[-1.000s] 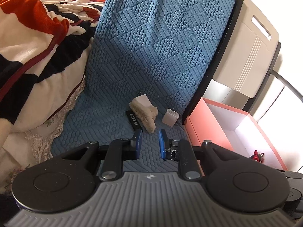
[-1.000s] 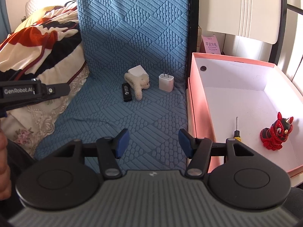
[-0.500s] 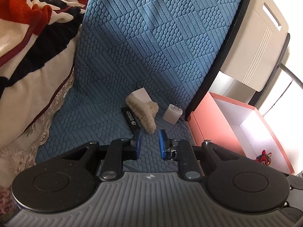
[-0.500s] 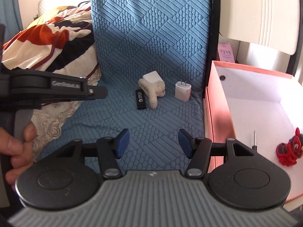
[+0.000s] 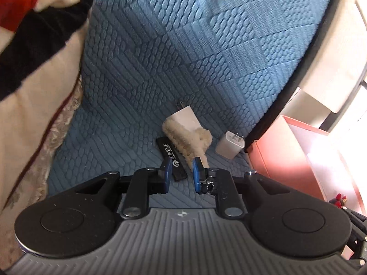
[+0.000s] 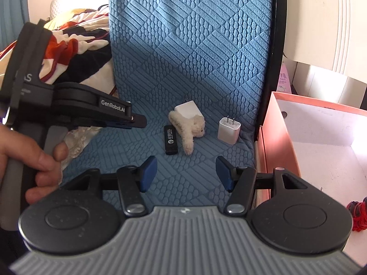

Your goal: Organize rigid objects

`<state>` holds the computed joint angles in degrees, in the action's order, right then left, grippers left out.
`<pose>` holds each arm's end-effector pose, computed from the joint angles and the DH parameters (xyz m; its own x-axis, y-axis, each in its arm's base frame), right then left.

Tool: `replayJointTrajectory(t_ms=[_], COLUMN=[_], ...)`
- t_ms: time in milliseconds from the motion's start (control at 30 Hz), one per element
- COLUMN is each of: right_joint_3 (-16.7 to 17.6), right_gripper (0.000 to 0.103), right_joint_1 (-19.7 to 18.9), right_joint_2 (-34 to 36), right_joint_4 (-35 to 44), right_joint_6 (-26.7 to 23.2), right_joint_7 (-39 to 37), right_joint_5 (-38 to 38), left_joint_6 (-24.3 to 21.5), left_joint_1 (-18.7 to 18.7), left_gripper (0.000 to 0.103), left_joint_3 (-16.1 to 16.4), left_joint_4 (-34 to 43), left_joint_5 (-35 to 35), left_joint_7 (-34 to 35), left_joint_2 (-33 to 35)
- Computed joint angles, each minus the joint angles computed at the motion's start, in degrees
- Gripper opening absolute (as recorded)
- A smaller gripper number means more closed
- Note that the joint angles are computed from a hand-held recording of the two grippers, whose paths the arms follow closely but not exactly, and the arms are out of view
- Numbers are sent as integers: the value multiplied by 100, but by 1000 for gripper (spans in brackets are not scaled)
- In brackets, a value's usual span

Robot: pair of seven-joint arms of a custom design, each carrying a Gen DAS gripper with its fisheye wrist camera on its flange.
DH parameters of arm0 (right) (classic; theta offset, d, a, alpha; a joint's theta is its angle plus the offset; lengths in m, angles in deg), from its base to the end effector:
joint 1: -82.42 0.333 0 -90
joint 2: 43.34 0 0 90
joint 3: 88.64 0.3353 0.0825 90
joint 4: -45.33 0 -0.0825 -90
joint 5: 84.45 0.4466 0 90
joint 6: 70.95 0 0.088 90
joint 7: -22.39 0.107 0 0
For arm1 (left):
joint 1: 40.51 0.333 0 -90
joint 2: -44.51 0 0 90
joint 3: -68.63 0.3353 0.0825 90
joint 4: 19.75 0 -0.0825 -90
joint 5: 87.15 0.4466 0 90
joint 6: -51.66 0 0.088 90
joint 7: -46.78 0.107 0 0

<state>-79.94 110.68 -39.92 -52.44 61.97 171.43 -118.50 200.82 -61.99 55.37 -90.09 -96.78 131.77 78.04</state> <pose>0.5576 0.4032 0.6158 -0.0704 -0.9945 -0.0774 -0.7273 0.1043 -0.6783 0.7258 -0.4293 0.5353 -0.4199 -0.8394 0.3451 -0.7475 0.1043 -0.6560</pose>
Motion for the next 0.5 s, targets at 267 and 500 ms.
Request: replayJointTrajectory(t_ms=[267,500], right_joint_3=[-132,-251], right_gripper=[59,59], right_joint_1=[-55,-78], right_joint_2=[376,794], right_joint_4=[333,758], right_joint_6=[0,-90], right_joint_7=[-74,-379], right_joint_5=[70,331], left_joint_6=[-722,-1345], left_joint_1=[-123,-227], left_gripper=[21,21], left_joint_3=[0,73], left_joint_4=[1314,2563], left_joint_5=[52,89], left_joint_7=[76,-174], left_joint_2=[887,1678])
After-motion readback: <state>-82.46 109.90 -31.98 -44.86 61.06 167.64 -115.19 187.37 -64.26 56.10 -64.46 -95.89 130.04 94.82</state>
